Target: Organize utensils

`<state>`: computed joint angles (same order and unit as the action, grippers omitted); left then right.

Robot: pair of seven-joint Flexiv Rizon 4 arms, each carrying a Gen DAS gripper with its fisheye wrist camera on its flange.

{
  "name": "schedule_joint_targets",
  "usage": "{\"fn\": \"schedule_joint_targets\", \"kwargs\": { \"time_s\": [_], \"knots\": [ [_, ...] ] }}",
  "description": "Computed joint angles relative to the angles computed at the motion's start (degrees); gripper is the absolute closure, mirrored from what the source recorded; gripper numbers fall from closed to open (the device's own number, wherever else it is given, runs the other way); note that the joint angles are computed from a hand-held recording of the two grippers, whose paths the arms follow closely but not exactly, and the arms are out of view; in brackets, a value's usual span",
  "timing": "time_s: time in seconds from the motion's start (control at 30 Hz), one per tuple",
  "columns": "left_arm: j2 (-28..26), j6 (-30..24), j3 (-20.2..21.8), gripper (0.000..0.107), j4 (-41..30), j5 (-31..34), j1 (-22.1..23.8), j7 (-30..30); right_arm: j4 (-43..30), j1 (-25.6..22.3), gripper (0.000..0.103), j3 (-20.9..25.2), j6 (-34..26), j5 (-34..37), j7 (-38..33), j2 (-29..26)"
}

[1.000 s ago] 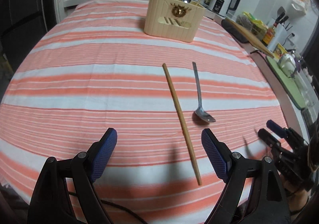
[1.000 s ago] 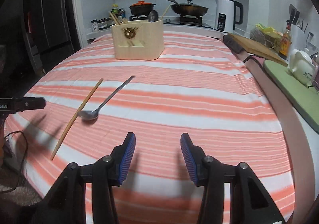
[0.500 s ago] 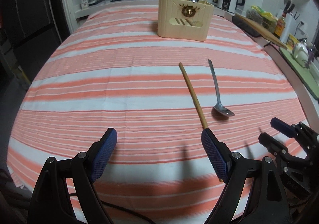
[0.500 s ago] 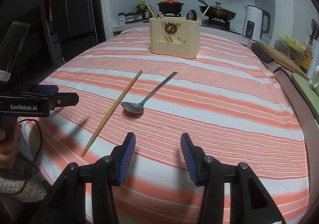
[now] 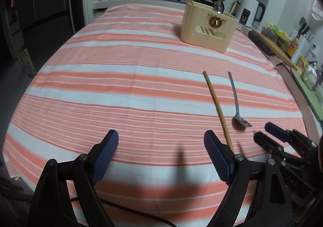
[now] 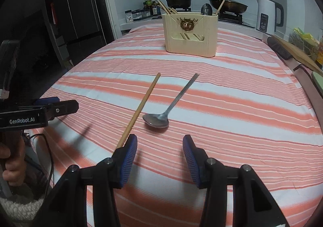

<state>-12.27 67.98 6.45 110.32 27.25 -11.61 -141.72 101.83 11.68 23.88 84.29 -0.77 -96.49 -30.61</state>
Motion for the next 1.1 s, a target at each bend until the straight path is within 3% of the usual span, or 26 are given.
{"fn": "schedule_joint_targets", "kwargs": {
  "time_s": [0.07, 0.3, 0.47, 0.7, 0.9, 1.0, 1.1],
  "knots": [
    [0.1, 0.4, 0.0, 0.019, 0.3, 0.1, 0.0, -0.3, -1.5, 1.9, 0.055, -1.4, 0.3, -0.5, 1.6, -0.8],
    [0.2, 0.9, -0.3, 0.019, 0.9, -0.4, -0.3, 0.5, -4.2, 11.7, 0.055, -13.4, -2.0, -7.3, 13.0, -3.0],
    [-0.2, 3.1, -1.3, 0.019, 1.8, -2.6, 0.3, 2.9, -1.5, 12.9, 0.068, -17.3, -0.7, -11.5, 17.6, -1.8],
    [-4.3, 9.0, -3.5, 0.019, 1.8, -11.1, -0.5, 12.1, 0.2, 10.3, 0.067, -17.6, 0.0, -15.0, 19.4, -1.3],
    [-9.8, 0.8, 2.1, 0.020, -7.6, -4.9, -8.2, 10.3, 1.5, 11.0, 0.067, -20.7, 0.9, -17.7, 21.4, -0.8],
    [-10.8, -3.4, 2.8, 0.030, -10.0, -2.7, -9.7, 8.9, 2.9, 11.1, 0.067, -22.4, 1.5, -18.8, 22.8, 0.0],
    [-10.6, -3.2, 3.1, 0.047, -9.8, -0.8, -10.1, 6.6, 4.7, 12.0, 0.067, -25.3, 2.8, -20.5, 24.6, 0.8]
  ]
}}
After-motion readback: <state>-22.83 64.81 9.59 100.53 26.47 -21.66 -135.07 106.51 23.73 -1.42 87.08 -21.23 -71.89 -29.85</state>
